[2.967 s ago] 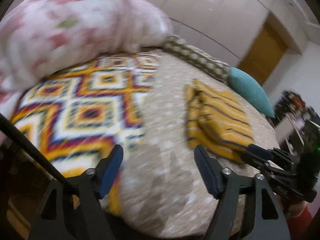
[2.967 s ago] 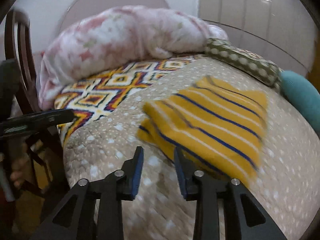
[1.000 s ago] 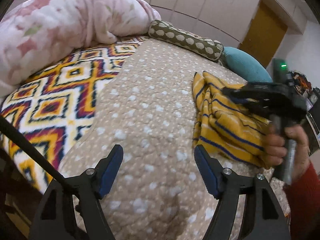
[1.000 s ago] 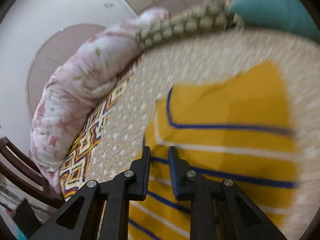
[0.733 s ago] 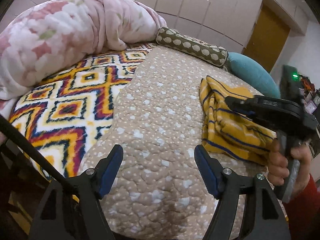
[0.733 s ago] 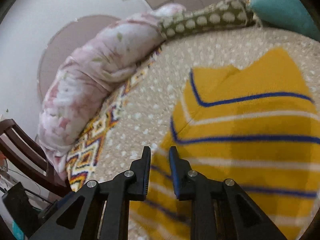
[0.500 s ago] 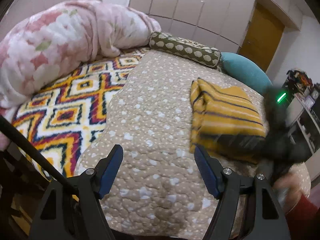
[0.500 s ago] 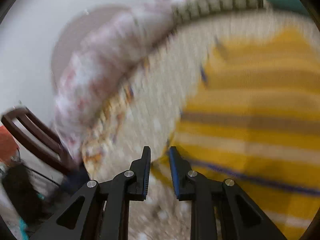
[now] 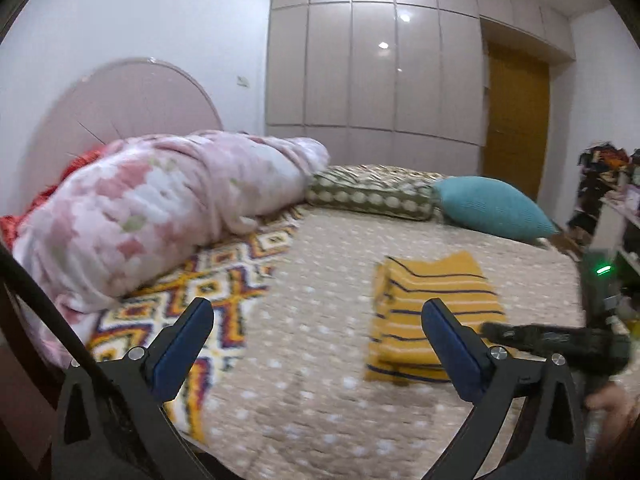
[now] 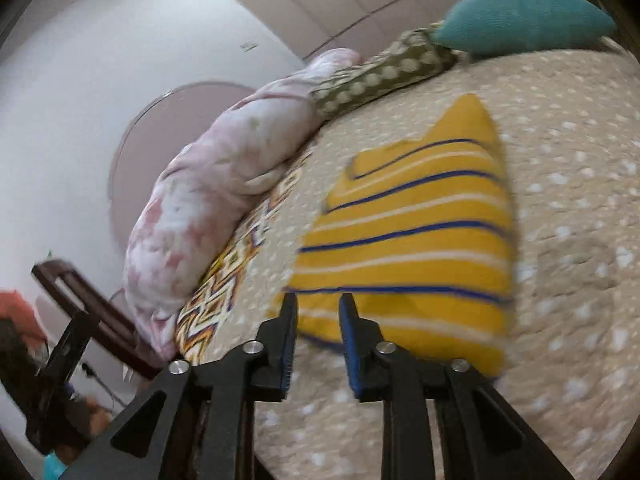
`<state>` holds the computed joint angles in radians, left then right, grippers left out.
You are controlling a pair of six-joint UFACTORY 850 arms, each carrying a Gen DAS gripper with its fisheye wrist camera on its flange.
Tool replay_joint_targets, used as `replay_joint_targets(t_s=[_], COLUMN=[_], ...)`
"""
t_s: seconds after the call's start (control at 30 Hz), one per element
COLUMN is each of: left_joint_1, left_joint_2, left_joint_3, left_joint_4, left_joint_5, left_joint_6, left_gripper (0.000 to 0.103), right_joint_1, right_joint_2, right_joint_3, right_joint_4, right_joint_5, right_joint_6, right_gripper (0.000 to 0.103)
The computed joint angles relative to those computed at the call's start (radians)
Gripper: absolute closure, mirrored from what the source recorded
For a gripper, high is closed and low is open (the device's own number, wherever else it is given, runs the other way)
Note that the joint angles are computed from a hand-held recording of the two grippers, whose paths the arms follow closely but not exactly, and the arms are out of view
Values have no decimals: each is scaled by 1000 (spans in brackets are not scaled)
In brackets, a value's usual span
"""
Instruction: Fold small clothes
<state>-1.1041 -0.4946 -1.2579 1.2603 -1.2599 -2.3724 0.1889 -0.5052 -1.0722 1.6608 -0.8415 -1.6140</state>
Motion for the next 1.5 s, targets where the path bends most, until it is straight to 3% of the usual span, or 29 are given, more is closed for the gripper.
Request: replay_joint_targets(t_s=[0.07,0.1,0.13,0.17,0.23,0.4,0.5,0.57,0.77,0.97,1.07,1.5], left_joint_1=[-6,-9,-13,-17,-21,-24,-22,-22,-44,-43,-41,-23], left_joint_2=[-22,-32,-44,-55,-62,-69,-91,-106,-170,-210,-218,-232], left_joint_3=[-36,-53,-70,-87,-100,-113,-139,-154,-221,-259,-269,-290], left_joint_4=[-2,-6,-9,-10,-4,30,19,7,-53,-122,-136,-233], left_joint_5=[-25,-46,-66,-83,-80,17,82,121,138,203,200,184], left_joint_6=[26,45,62,76,87,51,48,42,61,121,136,201], left_gripper=[0,0,0,0,0,0,0,0,0,0,0,0], right_joint_1=[-7,-22,-38,-54,-62,-4,37,35,40,48,60,64], right_joint_2=[-70,-105,-115,-108,-50,166,241,262,313,375,389,352], right_joint_3=[-60,-64,-51,-20,53,274,357,383,414,450,465,441], right_joint_4=[-114,-122,-88,-43,-7,256,478,614,939,1240,1351,1450], right_joint_5=[18,-2,-42,-75,-44,242,377,425,485,488,485,539], right_joint_6=[129,174,177,150,85,-241,-466,-616,-908,-1194,-1317,-1394], right_gripper=[67,77,78,78,78,52,51,51,50,40,35,32])
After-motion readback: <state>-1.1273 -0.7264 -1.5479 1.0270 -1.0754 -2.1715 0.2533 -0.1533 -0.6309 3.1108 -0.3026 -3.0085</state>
